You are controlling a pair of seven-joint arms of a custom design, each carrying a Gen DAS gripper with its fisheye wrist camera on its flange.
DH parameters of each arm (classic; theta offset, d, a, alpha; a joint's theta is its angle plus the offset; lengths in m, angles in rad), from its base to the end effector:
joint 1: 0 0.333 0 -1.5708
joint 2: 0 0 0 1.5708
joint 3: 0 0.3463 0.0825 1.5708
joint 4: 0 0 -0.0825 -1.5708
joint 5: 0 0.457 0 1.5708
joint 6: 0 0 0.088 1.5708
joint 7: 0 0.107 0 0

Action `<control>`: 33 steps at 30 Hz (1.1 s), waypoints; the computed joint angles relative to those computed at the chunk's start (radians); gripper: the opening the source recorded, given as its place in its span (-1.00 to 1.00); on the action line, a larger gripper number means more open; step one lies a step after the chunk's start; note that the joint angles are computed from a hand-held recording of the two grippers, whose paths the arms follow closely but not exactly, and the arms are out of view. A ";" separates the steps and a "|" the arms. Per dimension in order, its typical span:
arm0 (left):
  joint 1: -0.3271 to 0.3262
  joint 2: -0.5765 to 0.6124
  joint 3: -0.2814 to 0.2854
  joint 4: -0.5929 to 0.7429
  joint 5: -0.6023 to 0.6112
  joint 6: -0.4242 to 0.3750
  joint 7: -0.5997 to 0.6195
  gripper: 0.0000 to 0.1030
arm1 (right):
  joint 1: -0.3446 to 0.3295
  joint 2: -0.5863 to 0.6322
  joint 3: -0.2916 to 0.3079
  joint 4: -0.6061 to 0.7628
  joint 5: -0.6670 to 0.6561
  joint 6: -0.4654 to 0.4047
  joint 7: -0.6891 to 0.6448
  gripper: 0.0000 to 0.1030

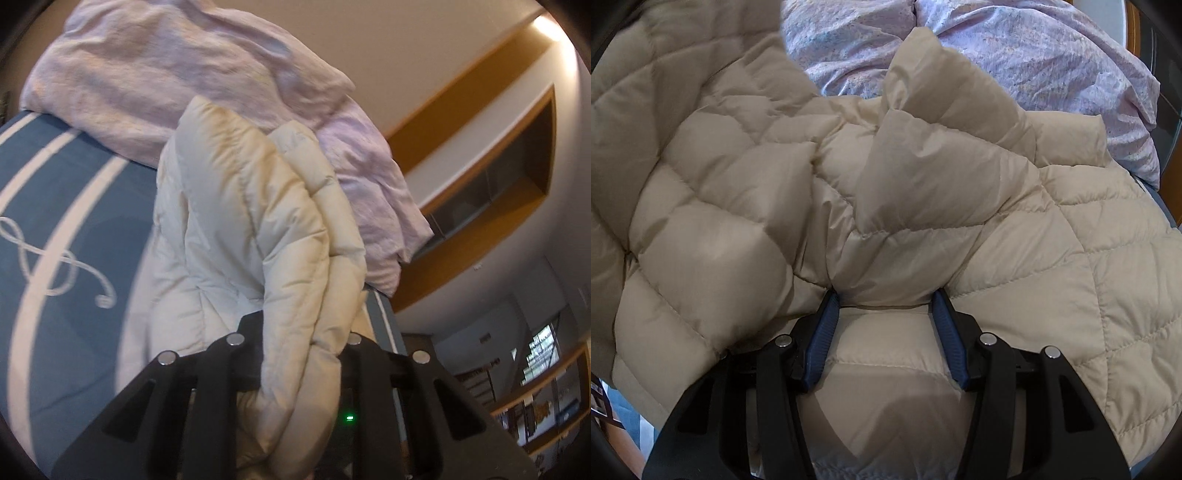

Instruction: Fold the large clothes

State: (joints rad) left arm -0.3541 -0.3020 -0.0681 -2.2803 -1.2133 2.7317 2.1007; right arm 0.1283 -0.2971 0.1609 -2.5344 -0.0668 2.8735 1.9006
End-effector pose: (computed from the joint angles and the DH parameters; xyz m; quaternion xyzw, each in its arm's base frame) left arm 0.5204 -0.1975 0.5425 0.6155 -0.6090 0.4990 0.0359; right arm 0.4993 0.1537 0.4345 -0.6805 0.6627 -0.1791 0.2564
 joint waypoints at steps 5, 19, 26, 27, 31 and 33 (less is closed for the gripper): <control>-0.020 0.047 -0.021 0.042 -0.044 -0.025 0.018 -0.65 | 0.015 0.002 -0.021 -0.001 0.034 0.008 -0.024 0.06; 0.003 0.166 -0.116 0.120 -0.041 -0.053 -0.015 -0.64 | 0.055 -0.020 -0.085 -0.030 0.201 0.050 -0.170 0.05; 0.004 0.205 -0.141 0.138 0.019 -0.025 -0.064 -0.64 | 0.042 -0.061 -0.084 -0.065 0.231 0.054 -0.213 0.04; 0.004 0.204 -0.143 0.134 0.023 -0.022 -0.067 -0.64 | 0.040 -0.064 -0.084 -0.067 0.235 0.054 -0.217 0.04; 0.005 0.216 -0.149 0.139 0.056 -0.014 -0.093 -0.64 | 0.033 -0.083 -0.085 -0.079 0.243 0.053 -0.237 0.03; 0.006 0.222 -0.152 0.144 0.078 -0.011 -0.111 -0.64 | 0.033 -0.100 -0.093 -0.090 0.252 0.049 -0.254 0.01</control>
State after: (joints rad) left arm -0.3476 -0.0795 -0.2201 -2.1360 -1.1354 2.7206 1.9900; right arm 0.1611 -0.3970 0.0678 -2.6248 0.1848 2.9225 1.6464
